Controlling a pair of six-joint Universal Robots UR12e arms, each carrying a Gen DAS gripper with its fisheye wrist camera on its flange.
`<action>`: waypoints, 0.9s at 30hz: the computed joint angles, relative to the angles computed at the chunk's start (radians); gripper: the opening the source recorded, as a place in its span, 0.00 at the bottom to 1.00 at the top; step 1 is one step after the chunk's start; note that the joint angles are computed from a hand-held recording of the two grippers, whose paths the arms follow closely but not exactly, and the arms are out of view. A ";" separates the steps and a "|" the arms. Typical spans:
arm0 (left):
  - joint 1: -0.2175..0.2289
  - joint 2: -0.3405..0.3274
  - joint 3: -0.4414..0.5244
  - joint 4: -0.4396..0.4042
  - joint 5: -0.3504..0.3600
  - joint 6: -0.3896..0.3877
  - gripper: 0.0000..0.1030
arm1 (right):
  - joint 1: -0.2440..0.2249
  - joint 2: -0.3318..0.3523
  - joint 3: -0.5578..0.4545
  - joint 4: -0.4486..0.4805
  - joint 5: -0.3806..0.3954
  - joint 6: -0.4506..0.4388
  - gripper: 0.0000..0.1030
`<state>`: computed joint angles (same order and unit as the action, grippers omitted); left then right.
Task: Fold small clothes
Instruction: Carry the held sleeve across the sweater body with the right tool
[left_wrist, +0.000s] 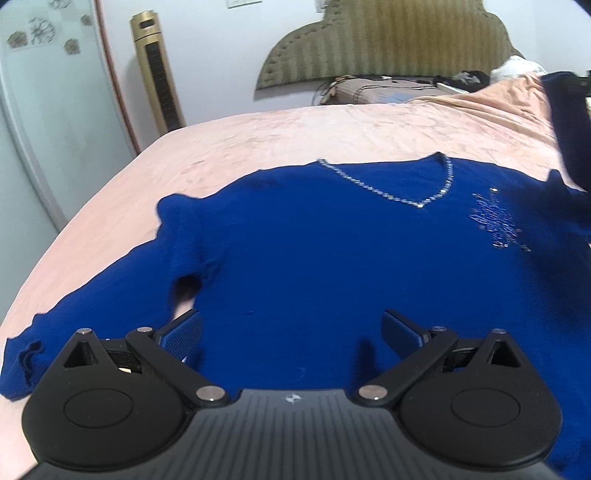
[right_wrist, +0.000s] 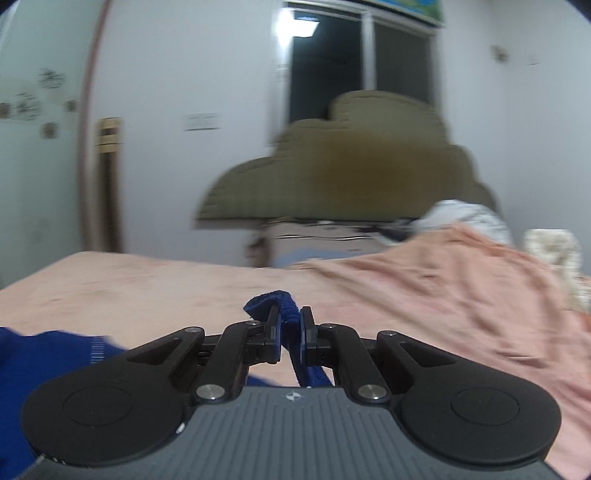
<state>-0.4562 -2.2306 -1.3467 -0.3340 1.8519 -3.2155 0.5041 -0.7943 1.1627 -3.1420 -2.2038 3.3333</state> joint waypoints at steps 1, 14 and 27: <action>0.004 0.003 -0.004 -0.001 0.001 -0.007 1.00 | 0.004 0.018 -0.034 0.017 0.025 0.003 0.10; 0.031 0.028 -0.053 0.019 0.021 -0.042 1.00 | 0.050 0.233 -0.430 0.286 0.247 0.131 0.10; 0.057 0.052 -0.095 0.018 0.039 -0.083 1.00 | 0.077 0.500 -0.932 0.612 0.347 0.173 0.11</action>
